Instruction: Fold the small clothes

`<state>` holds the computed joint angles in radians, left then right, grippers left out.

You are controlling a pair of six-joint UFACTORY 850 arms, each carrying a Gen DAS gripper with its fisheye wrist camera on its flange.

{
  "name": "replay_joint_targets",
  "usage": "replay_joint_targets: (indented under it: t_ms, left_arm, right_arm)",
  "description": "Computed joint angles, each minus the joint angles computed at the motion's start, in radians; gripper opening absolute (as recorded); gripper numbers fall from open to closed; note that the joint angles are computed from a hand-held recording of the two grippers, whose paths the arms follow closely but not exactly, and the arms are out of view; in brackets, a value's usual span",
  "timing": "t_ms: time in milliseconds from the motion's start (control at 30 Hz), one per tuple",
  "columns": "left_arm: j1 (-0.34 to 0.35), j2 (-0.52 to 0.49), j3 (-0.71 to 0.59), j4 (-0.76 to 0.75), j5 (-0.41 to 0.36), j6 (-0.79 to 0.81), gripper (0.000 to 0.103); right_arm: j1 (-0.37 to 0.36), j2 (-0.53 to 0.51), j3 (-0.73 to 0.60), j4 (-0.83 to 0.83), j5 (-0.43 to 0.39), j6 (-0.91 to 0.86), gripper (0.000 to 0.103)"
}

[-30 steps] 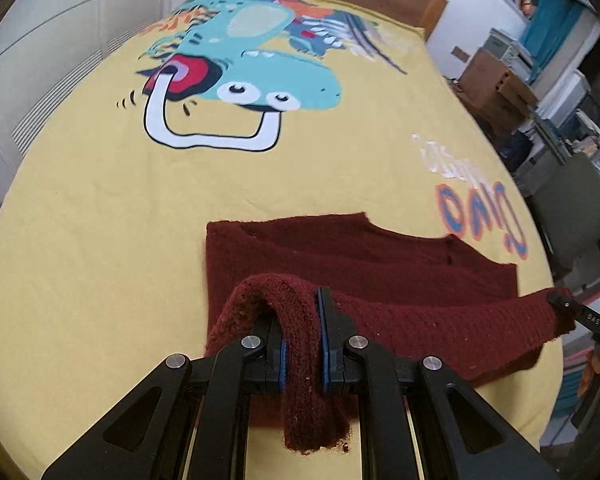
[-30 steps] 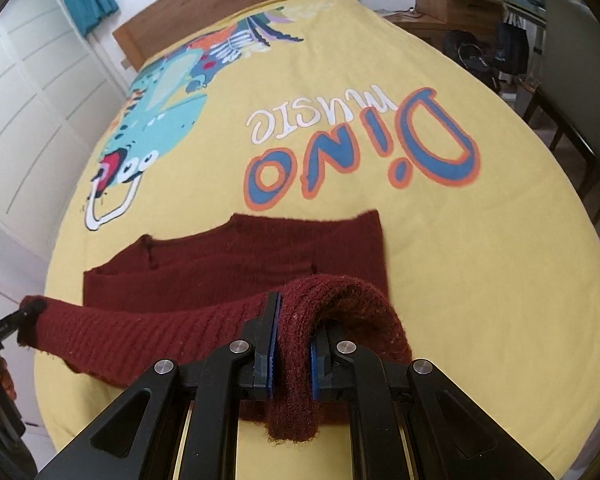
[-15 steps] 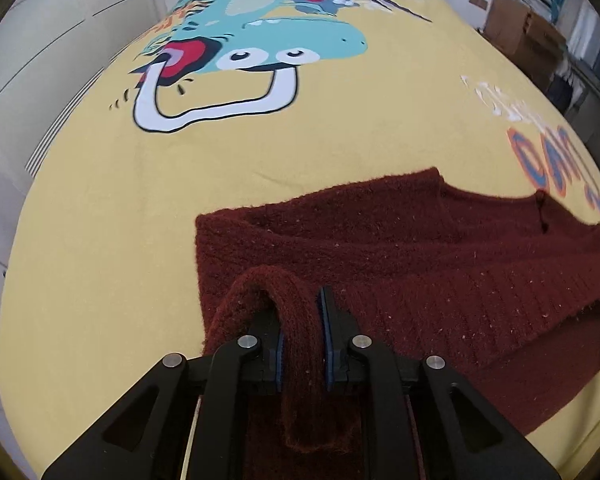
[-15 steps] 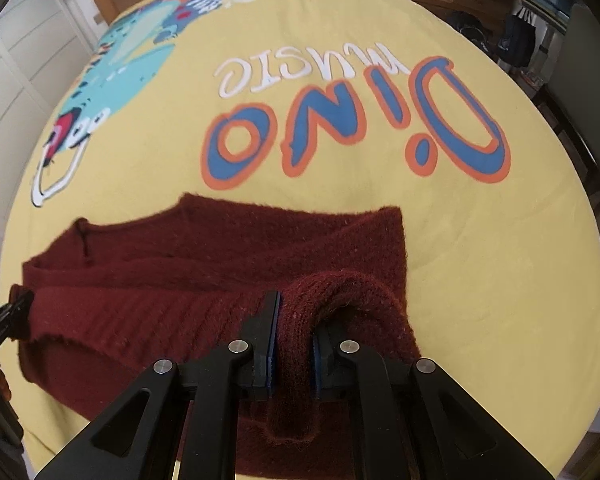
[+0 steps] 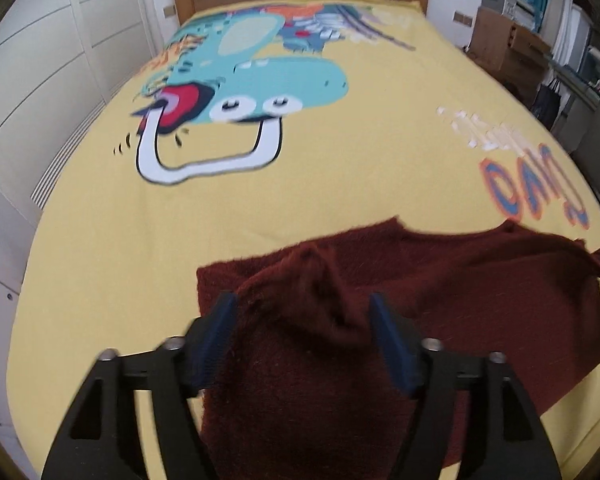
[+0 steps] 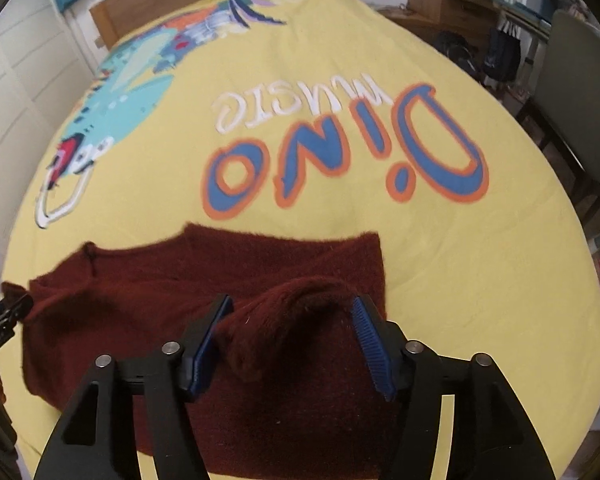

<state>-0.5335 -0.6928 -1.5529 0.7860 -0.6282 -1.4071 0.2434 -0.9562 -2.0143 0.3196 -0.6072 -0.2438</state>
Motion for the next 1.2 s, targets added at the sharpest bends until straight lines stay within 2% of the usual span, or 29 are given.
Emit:
replay_joint_targets:
  t_ms: [33,67,100,167,267,300,333,500,700,733,800,867,1067,1200]
  left_arm:
    - [-0.006,0.008,0.005,0.027,0.007,-0.021,0.086]
    - [-0.015,0.014,0.01,0.059,0.012,-0.043,0.091]
    - [-0.022,0.017,0.011,0.081,0.012,-0.056,0.1]
    - [-0.041,0.021,0.015,0.126,0.015,-0.079,0.102]
    - [-0.061,0.014,0.025,0.157,0.051,-0.103,0.102]
    - [-0.067,0.011,0.028,0.165,0.059,-0.107,0.102]
    - [-0.073,0.004,0.03,0.174,0.065,-0.107,0.102]
    - [-0.089,-0.049,0.023,0.103,0.095,-0.042,0.102]
    - [-0.094,-0.081,0.05,0.025,0.099,-0.009,0.102]
    - [-0.094,-0.071,0.076,0.053,0.109,-0.047,0.102]
    - [-0.094,-0.044,0.124,0.118,0.121,-0.125,0.102]
    - [-0.087,-0.021,0.161,0.144,0.137,-0.159,0.102]
    - [-0.057,0.046,0.259,0.187,0.155,-0.248,0.102]
    - [-0.046,0.063,0.297,0.191,0.202,-0.269,0.102]
  right_arm:
    - [0.004,0.017,0.017,-0.005,0.019,-0.019,0.077]
    - [0.009,0.033,0.035,-0.004,0.035,-0.041,0.08]
    - [0.015,0.058,0.066,0.011,0.059,-0.086,0.081]
    - [0.029,0.095,0.119,0.029,0.101,-0.147,0.083]
    - [0.051,0.141,0.206,0.075,0.167,-0.235,0.092]
    - [0.061,0.154,0.236,0.09,0.188,-0.256,0.1]
    - [0.07,0.166,0.268,0.112,0.209,-0.283,0.103]
    - [0.114,0.196,0.394,0.177,0.282,-0.377,0.103]
    - [0.149,0.179,0.477,0.0,0.349,-0.226,0.103]
    - [0.144,0.177,0.487,0.022,0.358,-0.241,0.103]
    - [0.124,0.176,0.498,0.173,0.351,-0.363,0.103]
    - [0.104,0.175,0.5,0.232,0.339,-0.395,0.103]
    - [0.054,0.173,0.489,0.189,0.321,-0.332,0.103]
    - [0.036,0.182,0.502,0.177,0.317,-0.32,0.103]
